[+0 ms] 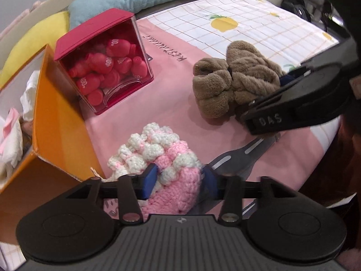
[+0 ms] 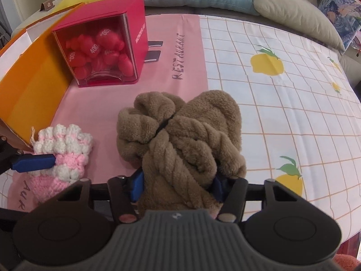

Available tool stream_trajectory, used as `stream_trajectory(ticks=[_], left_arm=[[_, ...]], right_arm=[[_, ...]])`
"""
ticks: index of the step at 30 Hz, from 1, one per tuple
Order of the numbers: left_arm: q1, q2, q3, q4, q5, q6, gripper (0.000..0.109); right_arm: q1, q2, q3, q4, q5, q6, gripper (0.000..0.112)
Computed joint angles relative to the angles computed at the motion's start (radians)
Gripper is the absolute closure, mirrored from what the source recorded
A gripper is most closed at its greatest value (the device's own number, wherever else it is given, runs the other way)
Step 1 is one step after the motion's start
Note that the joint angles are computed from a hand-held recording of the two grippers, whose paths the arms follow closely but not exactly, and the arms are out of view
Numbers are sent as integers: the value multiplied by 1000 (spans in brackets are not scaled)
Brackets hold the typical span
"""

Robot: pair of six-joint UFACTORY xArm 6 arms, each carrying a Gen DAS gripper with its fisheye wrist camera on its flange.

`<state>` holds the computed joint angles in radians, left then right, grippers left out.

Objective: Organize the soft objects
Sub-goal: 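Grasp the pink-white knitted item with the left tool while the right tool grasps the brown towel, then carry knitted item and brown towel into the white box and release both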

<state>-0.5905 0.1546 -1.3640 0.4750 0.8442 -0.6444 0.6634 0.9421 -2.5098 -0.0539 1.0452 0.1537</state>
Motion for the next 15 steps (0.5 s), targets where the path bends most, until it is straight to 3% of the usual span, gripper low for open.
stream_trajectory(ticks=[6,15], left_arm=[[4,-30,29,20,-30,-17,84],[38,-184,113,18,-169,-170,86]], right_arm=[[-2,-33,56,-7,-29,5,70],[11,-176,219,-8,-99,32,71]])
